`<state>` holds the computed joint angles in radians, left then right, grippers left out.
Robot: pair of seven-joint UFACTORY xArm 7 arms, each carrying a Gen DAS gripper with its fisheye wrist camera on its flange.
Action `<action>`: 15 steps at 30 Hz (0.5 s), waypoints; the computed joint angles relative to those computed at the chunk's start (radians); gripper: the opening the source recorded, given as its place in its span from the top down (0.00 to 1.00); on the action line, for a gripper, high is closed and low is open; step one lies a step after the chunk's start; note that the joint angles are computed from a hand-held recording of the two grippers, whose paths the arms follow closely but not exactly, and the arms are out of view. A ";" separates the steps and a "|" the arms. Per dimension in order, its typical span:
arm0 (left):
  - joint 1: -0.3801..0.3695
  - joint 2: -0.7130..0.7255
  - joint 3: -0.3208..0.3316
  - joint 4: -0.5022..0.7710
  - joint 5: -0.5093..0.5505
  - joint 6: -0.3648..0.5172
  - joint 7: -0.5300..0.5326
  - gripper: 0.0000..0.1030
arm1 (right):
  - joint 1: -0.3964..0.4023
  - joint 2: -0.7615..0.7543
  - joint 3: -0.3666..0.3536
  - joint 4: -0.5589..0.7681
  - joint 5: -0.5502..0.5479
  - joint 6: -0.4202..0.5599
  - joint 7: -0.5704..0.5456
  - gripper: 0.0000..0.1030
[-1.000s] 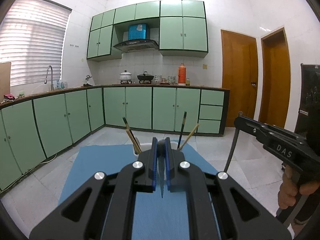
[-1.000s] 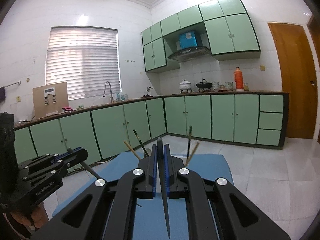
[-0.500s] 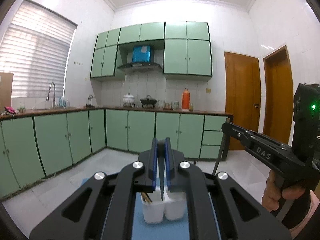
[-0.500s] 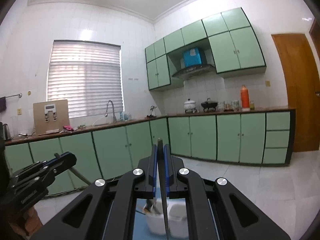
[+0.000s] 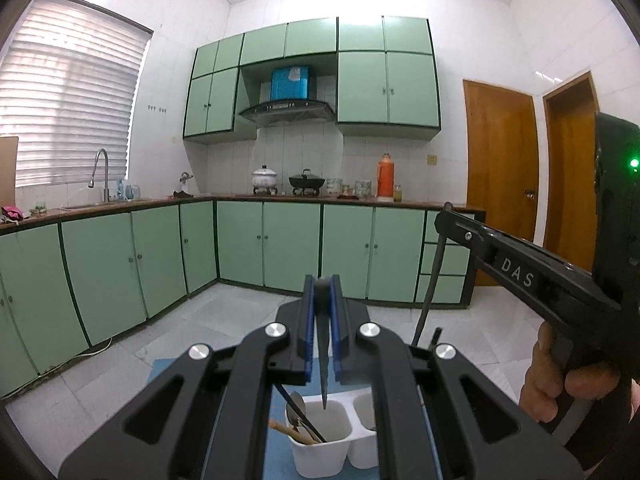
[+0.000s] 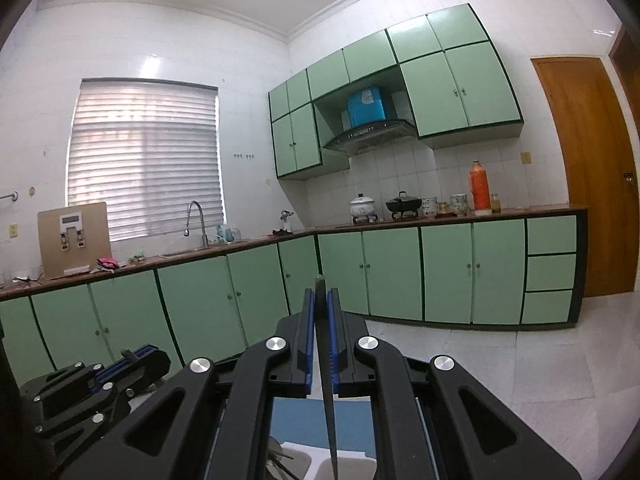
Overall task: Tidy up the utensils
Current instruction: 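Lift both grey chopsticks and lower them into the white holder with both tools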
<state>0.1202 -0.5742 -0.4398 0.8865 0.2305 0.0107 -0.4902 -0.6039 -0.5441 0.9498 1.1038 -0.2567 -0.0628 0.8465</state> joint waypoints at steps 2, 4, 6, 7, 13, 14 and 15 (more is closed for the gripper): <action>0.001 0.028 -0.001 0.005 0.004 -0.007 0.004 0.94 | -0.044 0.004 0.039 0.000 -0.004 -0.013 0.008 0.94; 0.012 0.053 -0.011 0.010 0.009 -0.012 0.003 0.94 | -0.082 0.009 0.076 -0.004 -0.002 -0.026 0.014 0.94; 0.012 0.075 -0.011 0.012 0.012 -0.013 0.002 0.94 | -0.123 0.021 0.115 0.001 0.002 -0.034 0.018 0.94; 0.011 0.086 -0.010 0.014 0.014 -0.013 0.002 0.94 | -0.137 0.020 0.128 -0.002 0.006 -0.039 0.020 0.94; 0.011 0.135 -0.006 0.016 0.033 -0.016 0.001 0.94 | -0.186 0.019 0.183 -0.030 0.028 -0.064 0.022 0.94; 0.007 0.144 -0.002 0.017 0.035 -0.015 0.002 0.94 | -0.191 0.018 0.191 -0.037 0.032 -0.068 0.023 0.94; 0.002 0.149 0.002 0.014 0.036 -0.015 0.002 0.94 | -0.193 0.019 0.196 -0.042 0.034 -0.070 0.022 0.94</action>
